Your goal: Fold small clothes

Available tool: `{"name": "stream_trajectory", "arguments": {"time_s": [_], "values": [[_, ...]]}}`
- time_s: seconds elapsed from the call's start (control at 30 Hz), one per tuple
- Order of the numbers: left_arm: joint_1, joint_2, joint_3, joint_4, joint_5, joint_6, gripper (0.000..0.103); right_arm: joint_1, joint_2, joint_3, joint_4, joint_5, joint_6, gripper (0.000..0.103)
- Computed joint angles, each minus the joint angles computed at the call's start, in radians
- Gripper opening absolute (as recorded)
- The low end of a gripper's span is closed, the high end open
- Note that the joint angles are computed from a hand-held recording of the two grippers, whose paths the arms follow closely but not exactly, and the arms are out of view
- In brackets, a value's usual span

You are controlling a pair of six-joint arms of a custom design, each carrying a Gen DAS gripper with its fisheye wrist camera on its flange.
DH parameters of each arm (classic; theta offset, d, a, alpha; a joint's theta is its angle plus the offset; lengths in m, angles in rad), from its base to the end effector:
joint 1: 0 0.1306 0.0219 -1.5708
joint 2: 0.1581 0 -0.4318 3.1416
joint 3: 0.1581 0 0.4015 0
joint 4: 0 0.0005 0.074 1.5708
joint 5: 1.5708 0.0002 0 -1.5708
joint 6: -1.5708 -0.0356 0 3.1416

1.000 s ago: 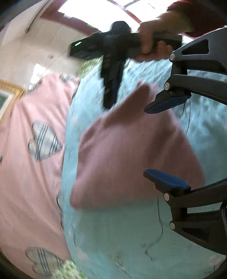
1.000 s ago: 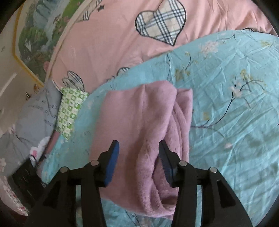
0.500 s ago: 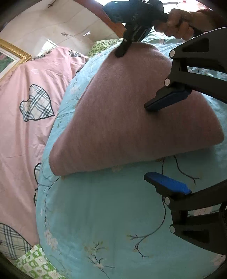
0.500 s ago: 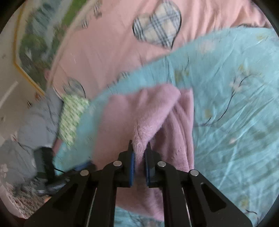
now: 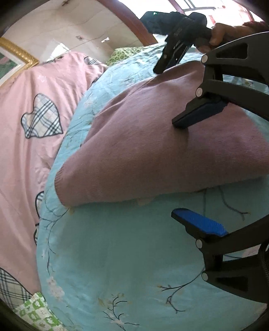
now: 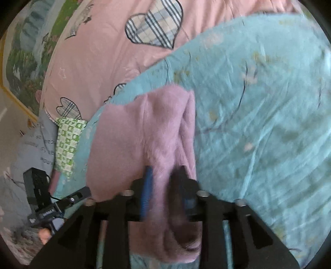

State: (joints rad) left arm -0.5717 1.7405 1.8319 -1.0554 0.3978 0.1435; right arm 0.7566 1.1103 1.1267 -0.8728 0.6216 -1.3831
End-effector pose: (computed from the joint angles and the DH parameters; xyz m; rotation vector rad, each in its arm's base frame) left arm 0.5149 -0.3483 0.4882 0.7137 2.5091 -0.7769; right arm 0.2778 0.2331 0.4715 0.9478 2.0527 0.3885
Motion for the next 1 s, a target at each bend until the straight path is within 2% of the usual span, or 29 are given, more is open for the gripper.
{"name": "stream_trajectory", "arguments": {"time_s": [0.03,0.07,0.13,0.23,0.33,0.37,0.43,0.47,0.5,0.53,0.6,0.67,0.77,0.83,1.0], "values": [[0.003,0.015,0.016,-0.004,0.015,0.011,0.081,-0.010,0.006,0.013,-0.027,0.003,0.001,0.069],[0.006,0.028,0.030,-0.011,0.025,0.016,0.082,-0.026,0.004,0.013,-0.024,-0.004,0.018,0.071],[0.008,0.062,0.067,-0.038,0.041,0.026,0.087,-0.061,0.002,0.006,0.005,-0.050,0.049,0.071],[0.017,0.109,0.109,-0.062,0.099,0.045,0.090,-0.144,0.002,-0.027,0.086,-0.205,0.098,0.071],[0.026,0.148,0.132,-0.069,0.166,0.073,0.092,-0.190,0.008,-0.061,0.170,-0.318,0.121,0.071],[0.027,0.154,0.132,-0.055,0.178,0.078,0.091,-0.198,0.006,-0.073,0.199,-0.330,0.129,0.071],[0.023,0.157,0.131,-0.034,0.177,0.068,0.085,-0.206,0.006,-0.080,0.226,-0.354,0.149,0.071],[0.022,0.160,0.131,-0.024,0.199,0.061,0.065,-0.207,0.012,-0.076,0.231,-0.369,0.161,0.067],[0.022,0.167,0.137,-0.025,0.227,0.066,0.059,-0.207,0.014,-0.077,0.243,-0.386,0.167,0.049],[0.022,0.167,0.138,-0.020,0.226,0.075,0.056,-0.207,0.020,-0.077,0.251,-0.405,0.162,0.046],[0.024,0.148,0.119,0.009,0.232,0.073,0.044,-0.187,0.027,-0.064,0.237,-0.372,0.143,0.037],[0.033,0.115,0.093,0.026,0.244,0.063,0.041,-0.157,0.025,-0.052,0.246,-0.323,0.117,0.034],[0.051,0.060,0.048,0.044,0.242,0.053,0.040,-0.109,0.027,-0.039,0.304,-0.275,0.118,0.033],[0.077,0.012,0.009,0.055,0.234,0.036,0.039,-0.080,0.049,-0.011,0.313,-0.263,0.129,0.032],[0.192,-0.091,-0.077,0.034,0.252,0.016,0.039,-0.021,0.163,0.081,0.408,-0.291,0.185,0.032]]}}
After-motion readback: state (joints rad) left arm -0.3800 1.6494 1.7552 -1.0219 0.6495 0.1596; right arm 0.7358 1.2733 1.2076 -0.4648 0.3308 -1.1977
